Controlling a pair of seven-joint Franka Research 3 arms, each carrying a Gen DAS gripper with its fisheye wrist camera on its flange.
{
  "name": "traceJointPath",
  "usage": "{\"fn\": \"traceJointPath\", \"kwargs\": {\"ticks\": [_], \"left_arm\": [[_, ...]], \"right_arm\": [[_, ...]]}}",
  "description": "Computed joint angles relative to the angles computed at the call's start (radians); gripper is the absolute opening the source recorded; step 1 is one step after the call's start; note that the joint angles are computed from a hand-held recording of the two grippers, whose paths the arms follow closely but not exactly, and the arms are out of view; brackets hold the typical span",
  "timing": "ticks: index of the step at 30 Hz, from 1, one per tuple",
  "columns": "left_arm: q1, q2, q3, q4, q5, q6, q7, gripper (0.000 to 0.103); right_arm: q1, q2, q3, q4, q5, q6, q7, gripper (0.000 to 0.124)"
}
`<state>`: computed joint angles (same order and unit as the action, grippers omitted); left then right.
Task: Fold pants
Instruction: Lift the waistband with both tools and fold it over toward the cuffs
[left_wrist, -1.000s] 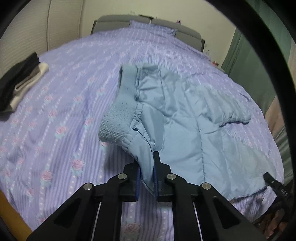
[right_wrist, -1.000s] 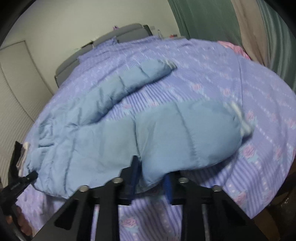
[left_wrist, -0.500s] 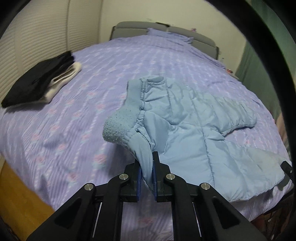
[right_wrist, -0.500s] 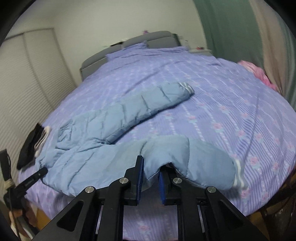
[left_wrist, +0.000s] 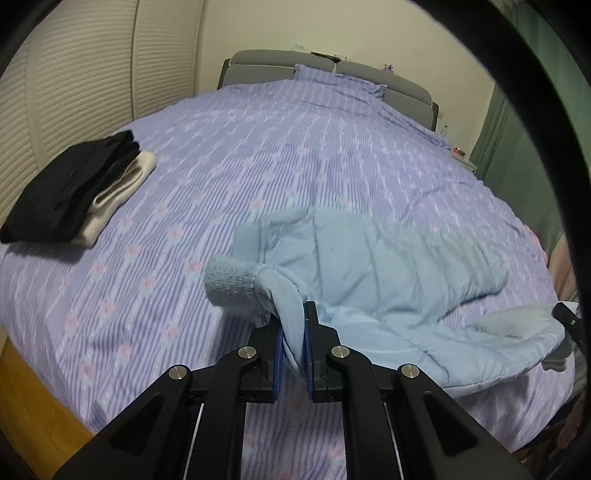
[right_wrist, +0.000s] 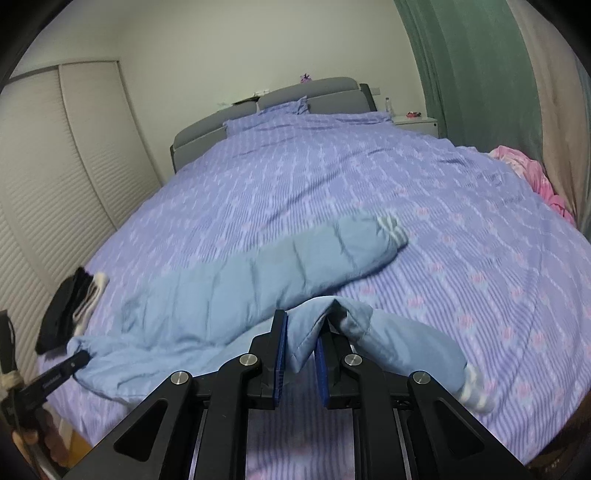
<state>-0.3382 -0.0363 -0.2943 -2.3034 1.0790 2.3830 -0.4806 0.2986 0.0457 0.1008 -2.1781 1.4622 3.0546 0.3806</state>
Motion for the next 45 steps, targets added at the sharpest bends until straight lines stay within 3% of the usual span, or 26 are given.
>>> {"fn": "traceJointPath", "kwargs": {"ticks": [7, 11, 17, 23, 26, 28, 30, 32, 36, 38, 42, 45], "left_arm": [[0.039, 0.067, 0.043, 0.092, 0.011, 0.011, 0.115, 0.011], [0.05, 0.126, 0.069, 0.152, -0.014, 0.005, 0.19, 0.011], [0.066, 0.227, 0.11, 0.251, -0.085, 0.002, 0.321, 0.012], [0.068, 0.298, 0.14, 0.324, -0.173, 0.004, 0.442, 0.014], [0.056, 0.308, 0.145, 0.344, -0.205, -0.024, 0.479, 0.015], [0.049, 0.3, 0.147, 0.342, -0.206, -0.029, 0.496, 0.017], [0.047, 0.289, 0.146, 0.336, -0.213, -0.029, 0.519, 0.019], [0.053, 0.271, 0.146, 0.317, -0.217, -0.004, 0.526, 0.022], [0.106, 0.213, 0.151, 0.23, -0.294, 0.182, 0.509, 0.047], [0.129, 0.185, 0.153, 0.19, -0.342, 0.259, 0.498, 0.052], [0.132, 0.146, 0.135, 0.162, -0.393, 0.26, 0.553, 0.056], [0.125, 0.11, 0.119, 0.14, -0.389, 0.247, 0.608, 0.057]], "right_arm": [[-0.005, 0.15, -0.001, 0.149, -0.337, 0.016, 0.312, 0.015], [0.024, 0.244, -0.044, 0.235, -0.567, -0.003, 0.52, 0.015], [0.094, 0.391, -0.146, 0.404, -0.856, -0.085, 0.8, 0.015], [0.114, 0.51, -0.195, 0.564, -1.034, -0.191, 0.98, 0.016], [0.087, 0.516, -0.164, 0.571, -1.066, -0.186, 1.009, 0.022], [0.093, 0.498, -0.171, 0.541, -1.107, -0.15, 1.045, 0.049], [0.08, 0.474, -0.154, 0.503, -1.127, -0.095, 1.059, 0.068], [0.05, 0.434, -0.112, 0.443, -1.133, -0.022, 1.049, 0.069], [-0.036, 0.392, 0.0, 0.41, -1.115, -0.022, 0.974, 0.073], [-0.076, 0.367, 0.06, 0.385, -1.086, -0.006, 0.913, 0.073], [-0.125, 0.319, 0.139, 0.334, -1.013, 0.012, 0.812, 0.073], [-0.216, 0.266, 0.253, 0.268, -0.874, 0.022, 0.661, 0.073]]}}
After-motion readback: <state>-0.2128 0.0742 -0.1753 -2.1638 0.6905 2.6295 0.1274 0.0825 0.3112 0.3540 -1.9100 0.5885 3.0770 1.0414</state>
